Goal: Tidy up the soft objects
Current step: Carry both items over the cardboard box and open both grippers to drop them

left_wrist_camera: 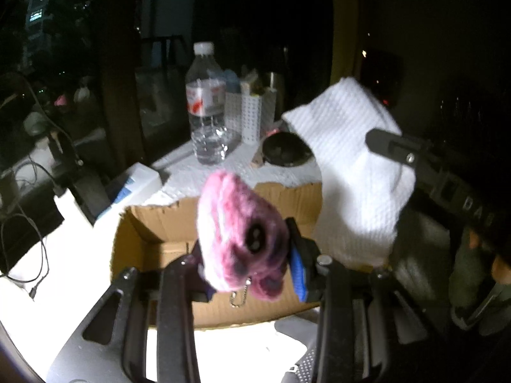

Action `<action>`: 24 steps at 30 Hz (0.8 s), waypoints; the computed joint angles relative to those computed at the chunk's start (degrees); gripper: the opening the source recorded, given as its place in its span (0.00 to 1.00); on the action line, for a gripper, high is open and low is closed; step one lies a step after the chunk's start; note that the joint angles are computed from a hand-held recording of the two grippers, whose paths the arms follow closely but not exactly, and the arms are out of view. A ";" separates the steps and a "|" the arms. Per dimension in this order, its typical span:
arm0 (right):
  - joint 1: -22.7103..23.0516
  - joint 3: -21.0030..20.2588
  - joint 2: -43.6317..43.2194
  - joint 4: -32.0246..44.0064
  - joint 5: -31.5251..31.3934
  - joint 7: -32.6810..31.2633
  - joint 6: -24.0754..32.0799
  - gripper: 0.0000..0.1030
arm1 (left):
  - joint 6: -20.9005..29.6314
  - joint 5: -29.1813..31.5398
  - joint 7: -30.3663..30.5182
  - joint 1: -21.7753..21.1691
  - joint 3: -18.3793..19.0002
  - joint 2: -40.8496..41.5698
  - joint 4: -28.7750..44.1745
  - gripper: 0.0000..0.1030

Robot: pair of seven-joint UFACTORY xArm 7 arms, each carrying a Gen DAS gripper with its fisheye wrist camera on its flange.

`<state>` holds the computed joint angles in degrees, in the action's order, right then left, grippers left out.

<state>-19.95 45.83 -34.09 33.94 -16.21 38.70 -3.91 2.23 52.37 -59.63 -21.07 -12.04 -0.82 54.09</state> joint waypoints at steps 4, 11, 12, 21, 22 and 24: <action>0.64 0.46 1.58 -1.16 -0.11 0.44 0.57 0.08 | 0.39 -9.78 9.52 -1.35 -0.09 1.98 -0.01 0.37; 3.77 -0.67 6.63 -1.32 -2.48 0.13 4.38 0.08 | 0.98 -29.73 27.74 -3.83 -0.33 4.47 -0.30 0.40; 4.25 -1.04 7.49 -1.18 -3.18 0.33 4.85 0.08 | 0.76 -30.72 28.55 -4.22 -0.01 4.41 -0.55 0.49; 11.44 -8.86 8.30 -2.52 -5.82 3.08 5.37 0.44 | 0.14 -27.37 24.62 -5.82 2.14 2.06 -1.60 0.62; 11.64 -9.03 7.77 -2.60 -6.01 3.34 5.63 0.47 | 0.16 -25.78 23.14 -5.59 2.05 1.61 -1.75 0.62; 12.11 -9.30 6.25 -3.01 -6.24 3.95 6.14 0.52 | 0.22 -24.95 22.22 -4.92 1.42 0.70 -2.25 0.63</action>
<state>-7.84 36.53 -27.84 30.93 -22.45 42.65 2.24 2.45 27.42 -37.42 -25.99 -10.63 -0.11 51.83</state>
